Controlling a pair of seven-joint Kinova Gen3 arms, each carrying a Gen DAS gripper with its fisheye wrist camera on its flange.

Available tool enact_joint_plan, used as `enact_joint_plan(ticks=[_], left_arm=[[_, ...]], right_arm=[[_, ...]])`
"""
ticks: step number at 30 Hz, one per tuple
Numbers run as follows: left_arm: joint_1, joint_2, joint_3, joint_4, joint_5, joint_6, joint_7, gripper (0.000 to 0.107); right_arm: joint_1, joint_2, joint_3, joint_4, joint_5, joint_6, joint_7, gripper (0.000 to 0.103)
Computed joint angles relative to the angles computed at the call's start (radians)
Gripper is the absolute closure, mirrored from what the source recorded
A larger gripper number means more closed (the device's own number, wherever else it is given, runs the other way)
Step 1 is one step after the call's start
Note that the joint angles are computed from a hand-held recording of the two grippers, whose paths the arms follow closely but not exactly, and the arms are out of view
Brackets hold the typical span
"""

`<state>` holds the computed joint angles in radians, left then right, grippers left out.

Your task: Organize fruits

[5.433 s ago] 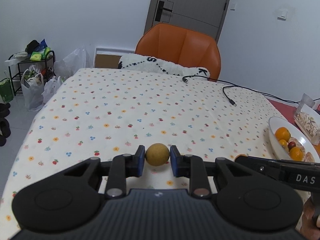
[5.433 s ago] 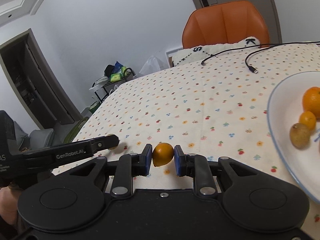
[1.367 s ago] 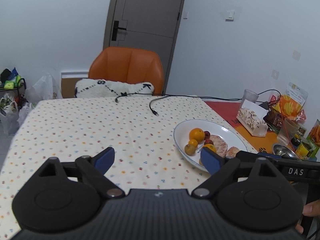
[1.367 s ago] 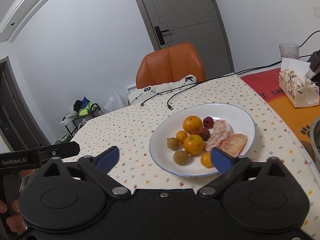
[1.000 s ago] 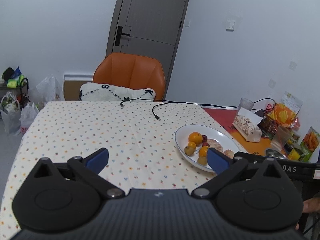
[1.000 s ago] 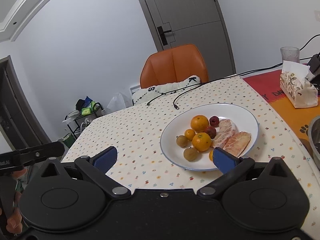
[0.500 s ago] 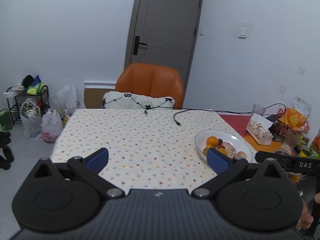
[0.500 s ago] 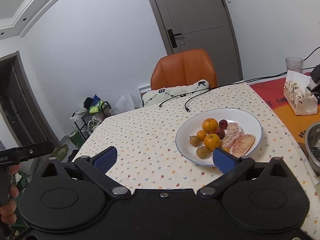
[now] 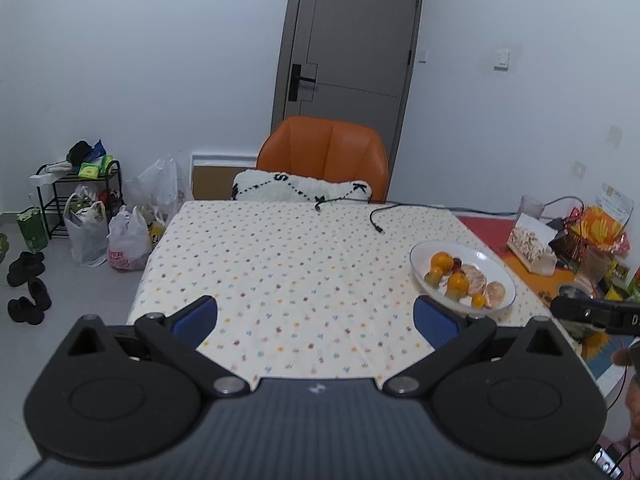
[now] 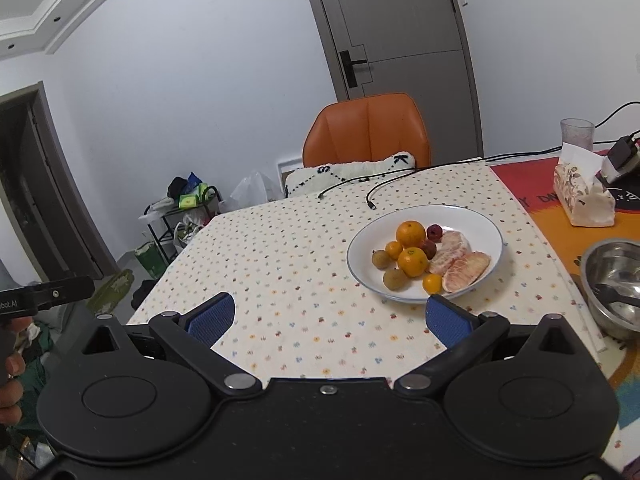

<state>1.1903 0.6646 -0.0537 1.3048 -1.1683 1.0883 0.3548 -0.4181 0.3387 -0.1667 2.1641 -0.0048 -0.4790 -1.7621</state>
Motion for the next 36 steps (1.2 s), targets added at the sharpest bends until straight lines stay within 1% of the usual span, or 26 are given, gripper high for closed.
enact_joint_plan(ticks=[4, 11, 17, 23, 26, 36], left_arm=[[0.013, -0.004, 0.003, 0.019, -0.006, 0.011, 0.006, 0.004], [0.002, 0.006, 0.014, 0.0, 0.022, 0.036, -0.014, 0.004], [0.006, 0.014, 0.007, -0.008, 0.034, 0.042, -0.031, 0.004], [0.008, 0.014, 0.004, -0.004, 0.035, 0.042, -0.026, 0.004], [0.006, 0.014, 0.005, -0.003, 0.038, 0.041, -0.027, 0.004], [0.004, 0.02, 0.004, -0.011, 0.046, 0.039, -0.044, 0.004]], right_arm=[[-0.015, -0.013, 0.008, 0.016, -0.018, 0.002, 0.02, 0.0], [-0.039, -0.035, 0.009, 0.027, -0.032, 0.013, 0.063, 0.0], [-0.049, -0.037, 0.009, 0.027, -0.045, 0.013, 0.08, 0.0], [-0.046, -0.03, 0.006, 0.021, -0.05, 0.02, 0.079, 0.0], [-0.024, -0.022, -0.011, 0.017, -0.016, 0.023, 0.054, 0.0], [-0.035, -0.019, 0.0, 0.018, -0.023, 0.019, 0.059, 0.0]])
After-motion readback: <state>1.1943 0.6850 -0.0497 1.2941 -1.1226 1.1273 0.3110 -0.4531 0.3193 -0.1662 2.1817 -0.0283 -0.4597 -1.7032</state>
